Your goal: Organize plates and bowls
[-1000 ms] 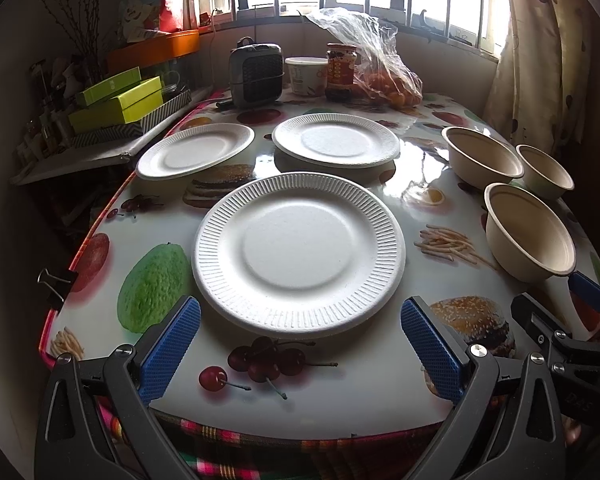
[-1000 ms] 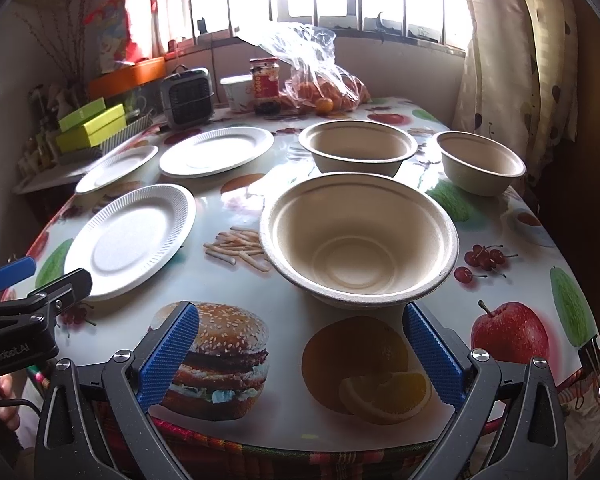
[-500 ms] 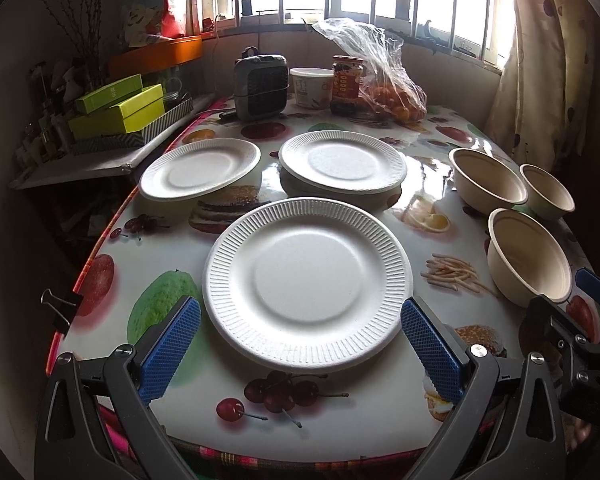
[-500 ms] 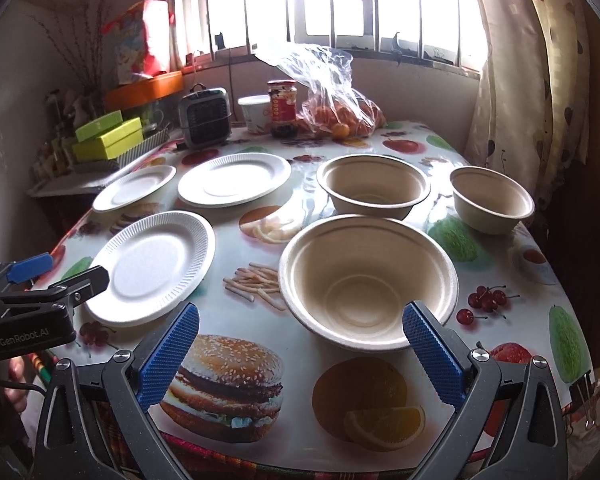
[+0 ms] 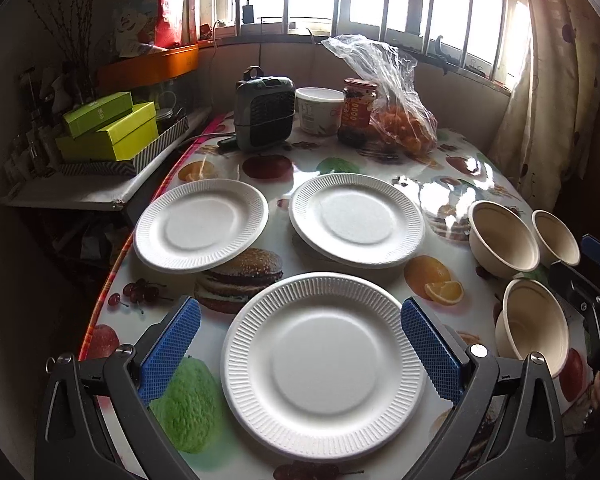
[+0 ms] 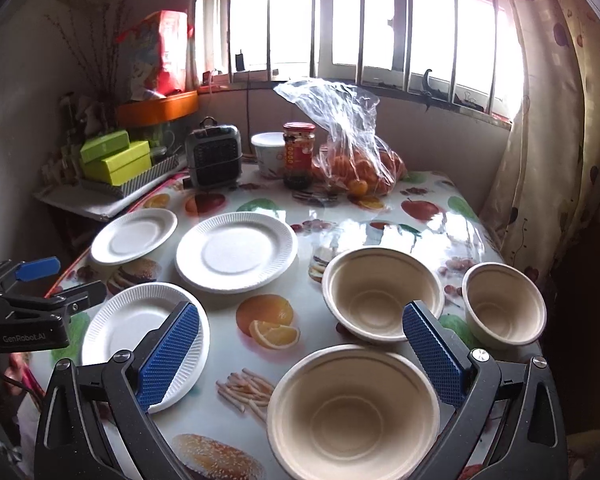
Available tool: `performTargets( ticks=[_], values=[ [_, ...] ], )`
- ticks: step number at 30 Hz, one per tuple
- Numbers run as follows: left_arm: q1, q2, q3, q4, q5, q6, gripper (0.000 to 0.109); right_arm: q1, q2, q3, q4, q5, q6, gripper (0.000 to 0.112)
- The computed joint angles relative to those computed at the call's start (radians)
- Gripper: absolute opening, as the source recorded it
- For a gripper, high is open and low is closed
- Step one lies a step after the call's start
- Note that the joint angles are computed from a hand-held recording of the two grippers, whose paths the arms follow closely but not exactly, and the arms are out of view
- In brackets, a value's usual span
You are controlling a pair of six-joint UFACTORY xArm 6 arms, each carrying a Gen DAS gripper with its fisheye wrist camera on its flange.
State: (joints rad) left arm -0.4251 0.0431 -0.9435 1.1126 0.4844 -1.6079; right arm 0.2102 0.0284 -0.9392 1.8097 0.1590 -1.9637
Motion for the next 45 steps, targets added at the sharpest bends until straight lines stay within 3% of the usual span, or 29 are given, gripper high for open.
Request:
performTargets(
  ticks=[9, 16, 20, 24, 28, 32, 34, 39, 43, 45],
  values=[
    [0.097, 0.103, -0.137, -0.132, -0.079, 0.171, 0.101, -0.015, 0.199, -0.226, -0.540, 0.060, 0.484, 0.103],
    [0.136, 0.203, -0.231, -0.299, -0.085, 0.327, 0.100, -0.048, 0.388, -0.474, -0.869, 0.203, 0.793, 0.102],
    [0.151, 0.265, -0.282, -0.424, -0.093, 0.437, 0.095, -0.059, 0.504, -0.626, -1.022, 0.260, 0.925, 0.101],
    [0.161, 0.328, -0.332, -0.558, -0.089, 0.542, 0.085, -0.074, 0.639, -0.811, -1.215, 0.370, 1.115, 0.093],
    [0.162, 0.375, -0.371, -0.638, -0.074, 0.604, 0.081, -0.077, 0.748, -0.963, -1.312, 0.459, 1.218, 0.088],
    [0.161, 0.407, -0.398, -0.723, -0.063, 0.664, 0.077, -0.080, 0.859, -1.135, -1.377, 0.612, 1.288, 0.082],
    [0.161, 0.417, -0.408, -0.743, -0.061, 0.681, 0.075, -0.078, 0.887, -1.172, -1.393, 0.633, 1.308, 0.078],
    [0.159, 0.446, -0.441, -0.824, -0.050, 0.753, 0.057, -0.079, 0.953, -1.277, -1.427, 0.702, 1.356, 0.065],
    [0.158, 0.463, -0.455, -0.864, -0.036, 0.770, 0.053, -0.084, 1.005, -1.366, -1.432, 0.763, 1.384, 0.061],
    [0.156, 0.466, -0.458, -0.867, -0.038, 0.767, 0.051, -0.086, 1.039, -1.425, -1.431, 0.804, 1.395, 0.052]
  ],
)
